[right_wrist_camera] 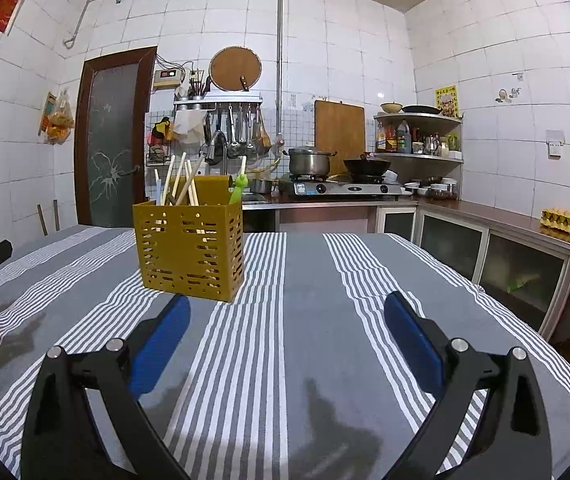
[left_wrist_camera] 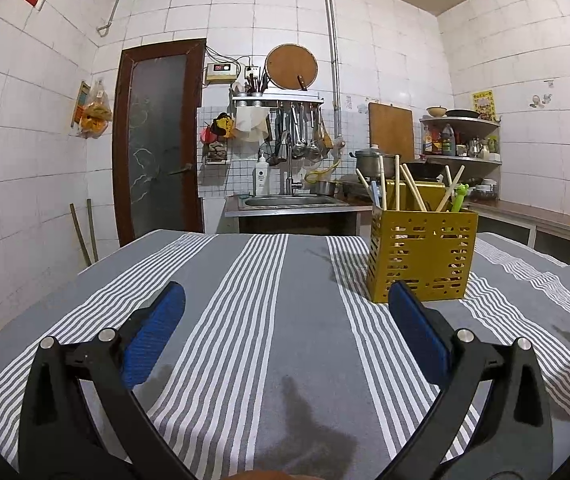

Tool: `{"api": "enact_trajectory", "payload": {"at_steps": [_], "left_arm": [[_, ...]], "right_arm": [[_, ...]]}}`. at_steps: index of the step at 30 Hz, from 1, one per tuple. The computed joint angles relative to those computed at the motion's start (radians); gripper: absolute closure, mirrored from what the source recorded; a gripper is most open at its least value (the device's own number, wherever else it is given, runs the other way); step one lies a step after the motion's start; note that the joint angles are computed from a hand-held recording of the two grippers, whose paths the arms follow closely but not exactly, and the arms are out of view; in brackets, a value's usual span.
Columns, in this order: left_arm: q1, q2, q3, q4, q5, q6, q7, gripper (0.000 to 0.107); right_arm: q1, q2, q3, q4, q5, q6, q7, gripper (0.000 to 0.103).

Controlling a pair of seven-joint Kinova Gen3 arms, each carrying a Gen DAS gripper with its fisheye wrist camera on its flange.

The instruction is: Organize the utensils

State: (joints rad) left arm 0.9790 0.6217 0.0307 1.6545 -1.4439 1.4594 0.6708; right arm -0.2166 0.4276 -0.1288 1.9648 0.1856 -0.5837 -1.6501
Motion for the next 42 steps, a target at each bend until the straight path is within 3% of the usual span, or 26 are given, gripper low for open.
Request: {"api": "enact_trajectory", "payload": {"at_steps": [42], "left_arm": [[0.002,0.009,-0.009,-0.022,0.007,-0.011,-0.032,0.009]], "right_arm": [[0.009,-0.006,0.0,0.004,0.017,-0.007,-0.015,0.008]]}}
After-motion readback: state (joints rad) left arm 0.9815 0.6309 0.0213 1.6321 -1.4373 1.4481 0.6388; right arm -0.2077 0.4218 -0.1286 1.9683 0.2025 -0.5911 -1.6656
